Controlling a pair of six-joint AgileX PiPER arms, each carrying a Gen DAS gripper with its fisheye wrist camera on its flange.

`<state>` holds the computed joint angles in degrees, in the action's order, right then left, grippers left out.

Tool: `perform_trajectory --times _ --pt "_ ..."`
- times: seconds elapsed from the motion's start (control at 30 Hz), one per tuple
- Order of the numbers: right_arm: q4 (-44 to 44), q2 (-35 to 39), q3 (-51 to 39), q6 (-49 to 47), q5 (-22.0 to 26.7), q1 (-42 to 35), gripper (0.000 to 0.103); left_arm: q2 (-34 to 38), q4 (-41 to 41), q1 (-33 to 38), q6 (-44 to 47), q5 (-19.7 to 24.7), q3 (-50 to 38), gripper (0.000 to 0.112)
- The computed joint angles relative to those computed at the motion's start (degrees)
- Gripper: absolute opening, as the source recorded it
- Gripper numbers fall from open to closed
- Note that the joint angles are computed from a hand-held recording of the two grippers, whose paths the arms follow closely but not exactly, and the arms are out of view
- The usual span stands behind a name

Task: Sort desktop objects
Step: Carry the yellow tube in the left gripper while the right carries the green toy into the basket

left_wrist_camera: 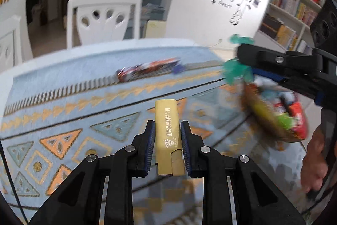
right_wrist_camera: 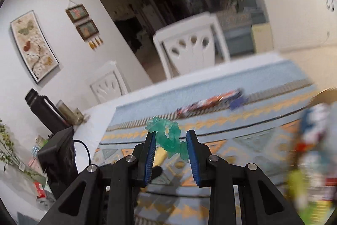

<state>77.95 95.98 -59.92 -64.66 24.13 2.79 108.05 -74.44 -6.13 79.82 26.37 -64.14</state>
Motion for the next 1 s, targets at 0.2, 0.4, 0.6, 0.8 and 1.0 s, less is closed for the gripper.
perform_trajectory --times 0.2,0.4,0.6,0.8,1.0 --pt "-4.26 -19.81 10.61 -4.60 3.80 -14.29 0.029 -9.33 5.08 -7.61 -8.12 0.75 1.83 0.021" --pt "-2.00 -28.49 15.32 -11.57 18.52 -36.32 0.029 -13.16 12.17 -20.38 -18.49 -4.50 0.14 0.021" --pt "-1.85 -25.88 15.41 -17.47 30.83 -52.85 0.029 -5.70 19.46 -30.22 -30.72 -8.34 -7.67 0.021" --pt "-3.68 -18.16 12.85 -18.80 35.28 -57.39 0.029 1.64 31.30 -33.47 -43.69 -8.95 -14.23 0.021" --pt "-2.46 -12.22 11.73 -18.00 31.90 -55.59 0.038 3.86 22.02 -30.47 -37.15 -5.56 -16.05 0.035"
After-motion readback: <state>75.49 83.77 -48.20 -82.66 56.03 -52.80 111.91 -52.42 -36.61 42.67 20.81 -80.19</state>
